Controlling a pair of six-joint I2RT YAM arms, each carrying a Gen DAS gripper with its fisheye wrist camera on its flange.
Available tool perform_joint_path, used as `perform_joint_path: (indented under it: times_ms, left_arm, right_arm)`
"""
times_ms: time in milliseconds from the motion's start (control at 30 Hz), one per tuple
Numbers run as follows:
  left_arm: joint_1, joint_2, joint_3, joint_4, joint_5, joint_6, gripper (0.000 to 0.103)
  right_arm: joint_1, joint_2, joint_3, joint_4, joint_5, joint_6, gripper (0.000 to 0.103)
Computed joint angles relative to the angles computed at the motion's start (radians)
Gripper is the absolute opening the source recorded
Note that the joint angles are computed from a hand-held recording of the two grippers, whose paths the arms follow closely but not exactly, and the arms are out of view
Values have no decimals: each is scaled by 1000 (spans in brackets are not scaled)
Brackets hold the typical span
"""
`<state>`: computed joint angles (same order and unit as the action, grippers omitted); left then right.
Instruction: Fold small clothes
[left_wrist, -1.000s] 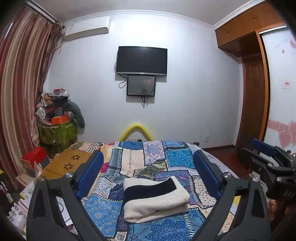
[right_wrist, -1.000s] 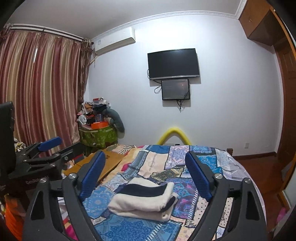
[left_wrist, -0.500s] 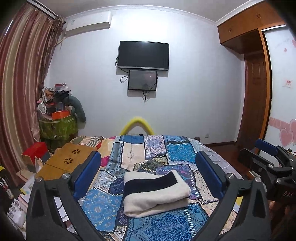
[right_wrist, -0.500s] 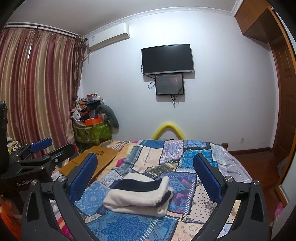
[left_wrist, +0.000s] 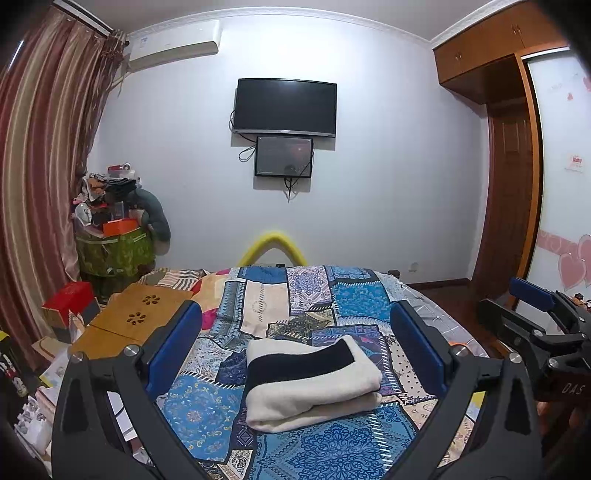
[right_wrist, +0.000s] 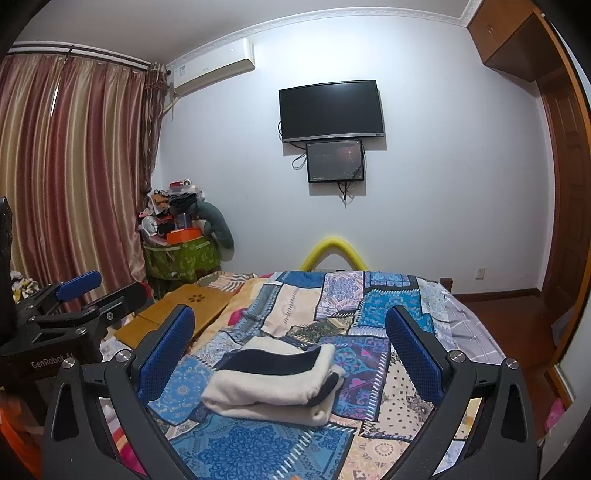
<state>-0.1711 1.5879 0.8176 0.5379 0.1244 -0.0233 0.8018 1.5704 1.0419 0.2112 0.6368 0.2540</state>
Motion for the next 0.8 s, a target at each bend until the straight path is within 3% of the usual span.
perform_joint_path:
  times_ms: [800]
  left_arm:
    - [7,0,2,7,26,15,103]
  right_arm:
    - [-5,-8,-8,0,3,0,103]
